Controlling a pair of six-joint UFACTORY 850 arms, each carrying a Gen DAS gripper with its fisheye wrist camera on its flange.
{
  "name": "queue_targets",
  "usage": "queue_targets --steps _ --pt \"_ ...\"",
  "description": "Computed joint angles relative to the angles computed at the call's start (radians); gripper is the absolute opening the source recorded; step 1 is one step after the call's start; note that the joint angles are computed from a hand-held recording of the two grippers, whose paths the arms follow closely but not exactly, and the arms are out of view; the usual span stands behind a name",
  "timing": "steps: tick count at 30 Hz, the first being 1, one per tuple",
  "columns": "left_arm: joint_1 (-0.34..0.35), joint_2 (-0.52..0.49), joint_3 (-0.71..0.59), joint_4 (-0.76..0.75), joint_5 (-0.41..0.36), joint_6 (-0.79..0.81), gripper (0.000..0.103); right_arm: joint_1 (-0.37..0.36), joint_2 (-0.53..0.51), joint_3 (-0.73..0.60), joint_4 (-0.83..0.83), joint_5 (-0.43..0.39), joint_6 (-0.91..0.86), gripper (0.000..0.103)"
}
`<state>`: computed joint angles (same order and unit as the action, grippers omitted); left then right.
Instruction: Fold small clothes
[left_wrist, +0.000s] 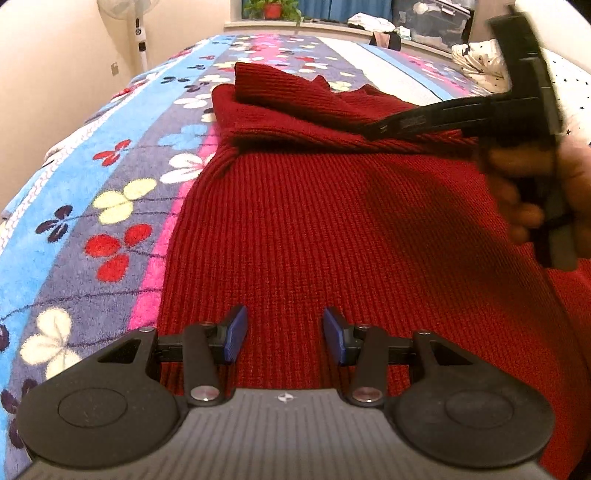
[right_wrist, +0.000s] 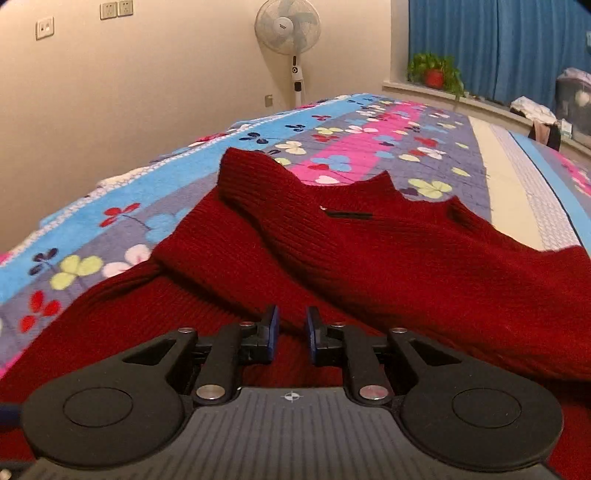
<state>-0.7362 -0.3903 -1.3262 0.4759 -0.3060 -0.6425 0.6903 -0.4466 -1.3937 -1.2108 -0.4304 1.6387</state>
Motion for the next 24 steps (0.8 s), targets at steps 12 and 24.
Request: queue_targets --steps 12,24 --pt "-0.003 0.001 0.005 0.036 0.002 -0.027 0.05 -0.014 -0.219 -0.328 0.279 -0.179 -0.462 0.059" --pt "-0.01 0.022 0.045 0.159 0.043 -0.133 0.05 -0.053 -0.154 -0.272 0.152 -0.035 -0.167 0.024"
